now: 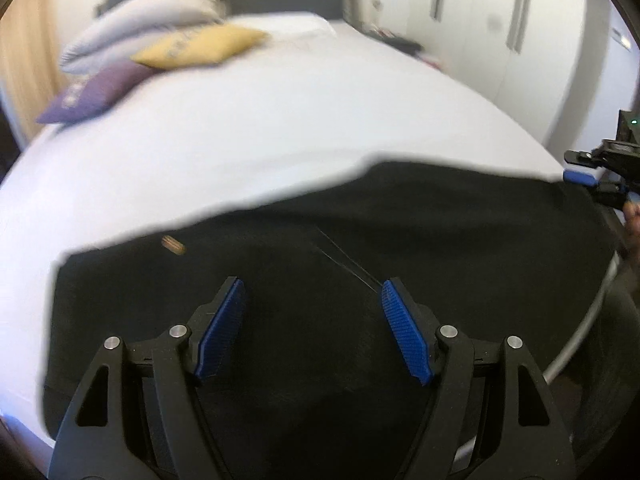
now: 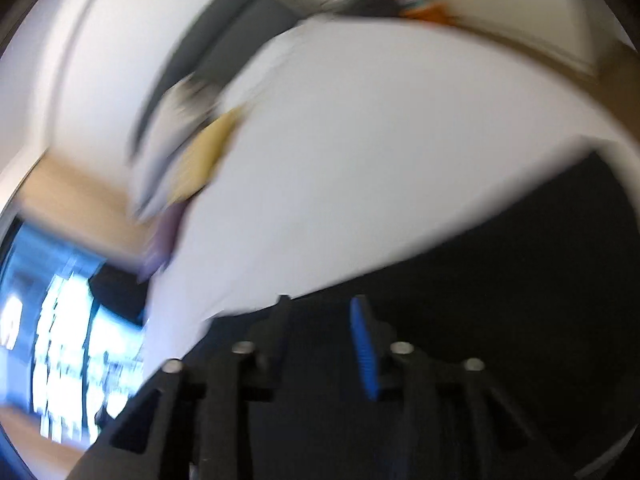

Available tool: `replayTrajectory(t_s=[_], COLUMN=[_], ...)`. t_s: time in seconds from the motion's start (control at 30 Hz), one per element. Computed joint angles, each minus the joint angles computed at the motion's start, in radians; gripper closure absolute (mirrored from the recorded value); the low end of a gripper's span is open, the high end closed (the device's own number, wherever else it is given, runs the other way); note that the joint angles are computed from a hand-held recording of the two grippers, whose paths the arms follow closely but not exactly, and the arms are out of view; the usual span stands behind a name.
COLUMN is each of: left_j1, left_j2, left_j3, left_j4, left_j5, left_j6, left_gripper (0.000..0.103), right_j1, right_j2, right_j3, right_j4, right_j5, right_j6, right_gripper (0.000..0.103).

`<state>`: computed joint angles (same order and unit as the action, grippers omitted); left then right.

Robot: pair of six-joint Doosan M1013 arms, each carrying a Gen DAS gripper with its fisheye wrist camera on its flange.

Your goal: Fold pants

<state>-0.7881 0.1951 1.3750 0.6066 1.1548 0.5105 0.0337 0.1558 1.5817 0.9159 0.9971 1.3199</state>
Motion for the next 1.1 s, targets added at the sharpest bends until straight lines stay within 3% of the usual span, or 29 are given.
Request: replayTrajectory(t_s=[0.13,0.2,0.27,0.3,0.33,0.37,0.47,0.57,0.63,0.67,0.73,0.77,0.83,0.87,0.9,0.93,0.97,1.1], left_j1=[0.063,0.097,0.093,0.083,0.081,0.084,0.101,0.079,0.053,0.042,0.036,0.045,0.077,0.089,0.095,0.094,0.087,0.059], left_j2=[-0.022,-0.016,-0.012,-0.014,-0.022,-0.035,-0.085,-0.074,-0.056,-0.059,-0.060,-0.050,-0.010,0.028,0.079,0.128,0.157,0.129], left_j3=[0.027,0.040,0.054,0.069,0.087,0.110,0.182,0.149,0.106,0.093,0.075,0.064,0.033,0.001,-0.044,-0.090,-0.119,-0.082], left_j4=[-0.024,-0.098,-0.122,-0.100,-0.081,-0.072,-0.077,-0.054,0.021,0.060,0.092,0.065,-0.095,-0.188,-0.263,-0.291,-0.267,-0.159], left_j5=[0.004,0.006,0.030,0.027,0.010,-0.016,-0.116,-0.041,0.057,0.045,-0.048,-0.131,-0.301,-0.335,-0.317,-0.246,-0.181,-0.124], left_j6=[-0.060,-0.033,0.005,0.003,-0.013,-0.039,-0.067,-0.036,-0.065,-0.095,-0.176,-0.198,-0.119,-0.026,0.078,0.138,0.154,0.130], left_gripper=[0.032,0.032,0.032,0.032,0.032,0.030,0.031,0.031,0.031,0.031,0.025,0.011,0.003,0.003,0.003,0.004,0.005,0.004], right_j1=[0.169,0.233,0.275,0.289,0.296,0.294,0.257,0.231,0.190,0.176,0.131,0.128,0.118,0.127,0.118,0.097,0.073,-0.043], right_j2=[0.115,0.184,0.234,0.255,0.266,0.271,0.263,0.210,0.171,0.150,0.094,0.071,0.036,0.026,0.019,0.016,0.014,-0.036], right_j3=[-0.158,-0.229,-0.264,-0.278,-0.265,-0.258,-0.220,-0.179,-0.136,-0.109,-0.018,0.023,0.093,0.113,0.141,0.173,0.185,0.232], right_j4=[0.058,0.062,0.016,-0.023,-0.054,-0.061,-0.027,-0.150,-0.101,-0.041,0.175,0.255,0.309,0.285,0.249,0.265,0.243,0.216], right_j5=[0.200,0.271,0.289,0.297,0.276,0.242,0.130,-0.004,-0.014,-0.011,0.021,0.035,0.081,0.068,0.049,0.046,0.049,0.002], right_j6=[-0.151,-0.149,-0.089,-0.048,-0.006,0.013,0.061,0.153,0.142,0.109,-0.046,-0.108,-0.198,-0.186,-0.140,-0.130,-0.100,-0.097], right_gripper=[0.064,0.064,0.064,0.070,0.093,0.103,0.103,0.103,0.093,0.089,0.068,0.063,0.058,0.058,0.073,0.103,0.103,0.103])
